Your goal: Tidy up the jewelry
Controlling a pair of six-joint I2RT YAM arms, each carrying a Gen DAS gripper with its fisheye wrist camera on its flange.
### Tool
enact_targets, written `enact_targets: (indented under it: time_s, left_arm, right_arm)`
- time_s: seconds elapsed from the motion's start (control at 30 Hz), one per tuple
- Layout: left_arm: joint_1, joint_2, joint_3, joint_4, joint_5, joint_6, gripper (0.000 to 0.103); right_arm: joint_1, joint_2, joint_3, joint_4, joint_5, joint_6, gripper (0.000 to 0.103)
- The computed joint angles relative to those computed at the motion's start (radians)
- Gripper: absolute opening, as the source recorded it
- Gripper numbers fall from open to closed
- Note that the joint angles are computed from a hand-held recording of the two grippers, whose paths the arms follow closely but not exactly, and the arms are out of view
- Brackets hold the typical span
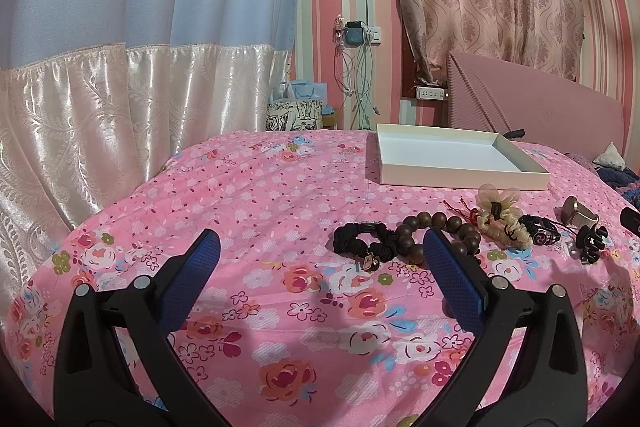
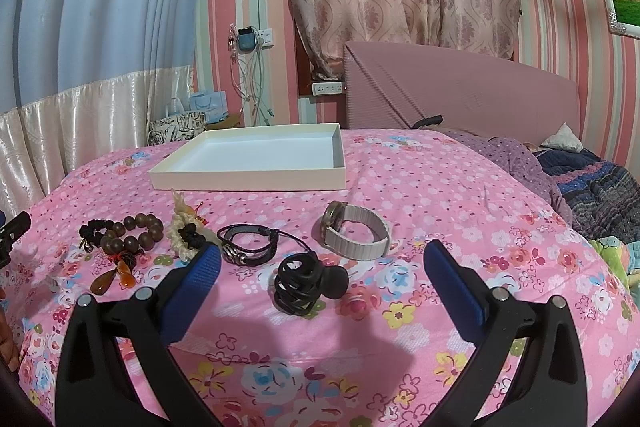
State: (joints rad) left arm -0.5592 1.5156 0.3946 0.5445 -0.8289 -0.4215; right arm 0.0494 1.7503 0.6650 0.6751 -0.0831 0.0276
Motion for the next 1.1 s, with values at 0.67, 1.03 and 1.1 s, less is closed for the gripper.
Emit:
enact_targets:
  time_s: [0.67,1.03,1.1]
  left_arm:
    - [-0.016,-0.023,-0.003,-0.029,-0.014,-0.013,0.1]
    - [-0.017,-0.02,-0.003,-0.027,-0.014,-0.014,0.1]
    - [-0.018,-0.02,-0.004,-0.025,-0.015,-0.014,0.1]
  right_arm:
    - [-0.012,-0.003,-0.016,0.028,-0.007,0.008,0.101]
    - [-0.013,-0.008,-0.019,0.028,-0.005,0.009,0.101]
    - [-0.014,-0.01,-0.015,0.02,-0.003,0.009,0.101]
